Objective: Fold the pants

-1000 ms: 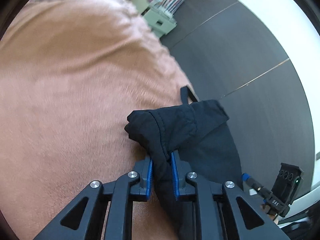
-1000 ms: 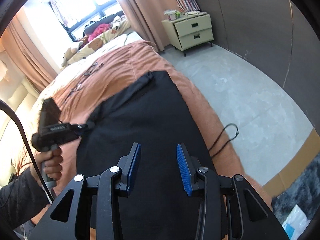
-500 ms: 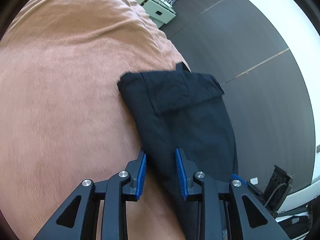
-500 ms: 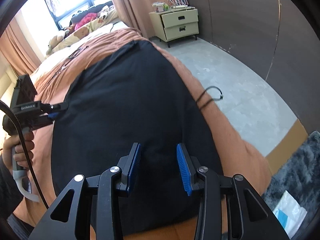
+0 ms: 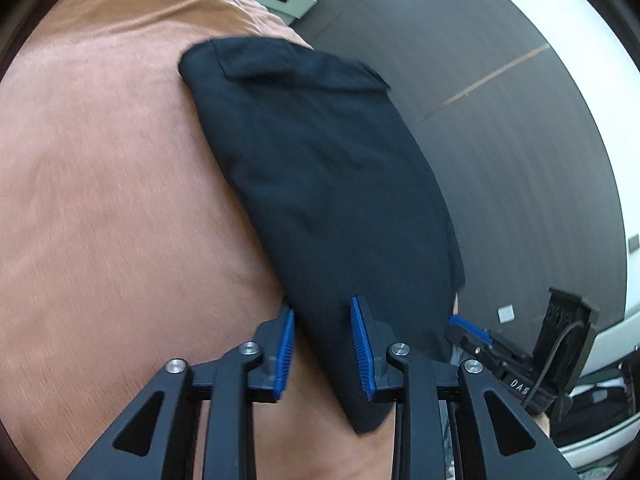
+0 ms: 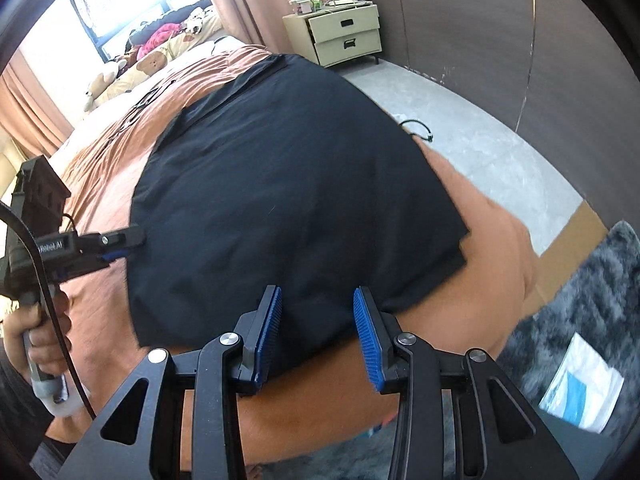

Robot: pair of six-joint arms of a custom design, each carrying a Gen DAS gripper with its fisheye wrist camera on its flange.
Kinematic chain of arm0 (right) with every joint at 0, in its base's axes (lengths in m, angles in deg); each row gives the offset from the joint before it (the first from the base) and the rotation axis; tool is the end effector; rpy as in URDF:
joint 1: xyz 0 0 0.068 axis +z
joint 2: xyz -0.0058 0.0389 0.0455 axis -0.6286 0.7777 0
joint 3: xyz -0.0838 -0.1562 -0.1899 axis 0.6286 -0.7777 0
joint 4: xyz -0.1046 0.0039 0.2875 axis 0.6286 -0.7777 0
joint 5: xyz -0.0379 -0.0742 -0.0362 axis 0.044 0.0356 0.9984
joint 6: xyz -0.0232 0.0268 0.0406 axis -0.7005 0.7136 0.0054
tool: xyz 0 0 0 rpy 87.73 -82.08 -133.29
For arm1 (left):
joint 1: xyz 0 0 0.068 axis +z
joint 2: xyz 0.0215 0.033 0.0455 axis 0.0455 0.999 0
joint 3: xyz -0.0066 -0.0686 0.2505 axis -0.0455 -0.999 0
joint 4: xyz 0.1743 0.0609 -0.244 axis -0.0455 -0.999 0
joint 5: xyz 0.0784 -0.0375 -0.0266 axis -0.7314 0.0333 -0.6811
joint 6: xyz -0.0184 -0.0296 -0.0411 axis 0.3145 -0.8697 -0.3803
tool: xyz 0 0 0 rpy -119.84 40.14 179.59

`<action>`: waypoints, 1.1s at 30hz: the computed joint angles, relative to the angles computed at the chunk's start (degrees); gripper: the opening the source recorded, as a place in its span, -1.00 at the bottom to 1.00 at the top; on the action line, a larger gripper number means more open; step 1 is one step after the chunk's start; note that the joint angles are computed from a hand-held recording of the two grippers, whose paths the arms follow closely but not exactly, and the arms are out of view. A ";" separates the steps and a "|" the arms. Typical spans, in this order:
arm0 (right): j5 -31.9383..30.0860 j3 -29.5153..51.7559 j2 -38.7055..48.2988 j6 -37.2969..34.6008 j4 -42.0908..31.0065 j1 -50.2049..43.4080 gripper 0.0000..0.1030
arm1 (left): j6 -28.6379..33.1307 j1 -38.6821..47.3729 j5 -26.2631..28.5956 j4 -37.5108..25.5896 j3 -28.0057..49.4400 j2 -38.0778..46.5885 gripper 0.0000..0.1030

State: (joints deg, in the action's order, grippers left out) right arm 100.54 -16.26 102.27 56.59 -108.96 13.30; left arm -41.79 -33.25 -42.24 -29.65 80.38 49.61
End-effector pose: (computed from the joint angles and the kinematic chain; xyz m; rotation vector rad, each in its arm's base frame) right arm 0.1473 0.1740 0.1618 -0.0222 2.4566 0.4313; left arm 0.4445 -0.3337 0.0788 -0.0555 2.5736 -0.9572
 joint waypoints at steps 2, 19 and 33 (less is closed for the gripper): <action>1.47 0.29 -0.71 1.34 -1.60 1.79 -0.31 | -0.36 -0.89 0.19 0.06 -0.96 -0.49 -0.54; 16.83 2.97 -2.35 14.25 -7.45 18.85 0.13 | 4.71 -4.70 -8.07 -4.45 -14.69 -17.58 -0.46; 31.63 19.10 13.34 30.90 -21.95 34.61 0.67 | 8.46 -6.58 -20.94 -5.96 -33.84 -42.94 0.70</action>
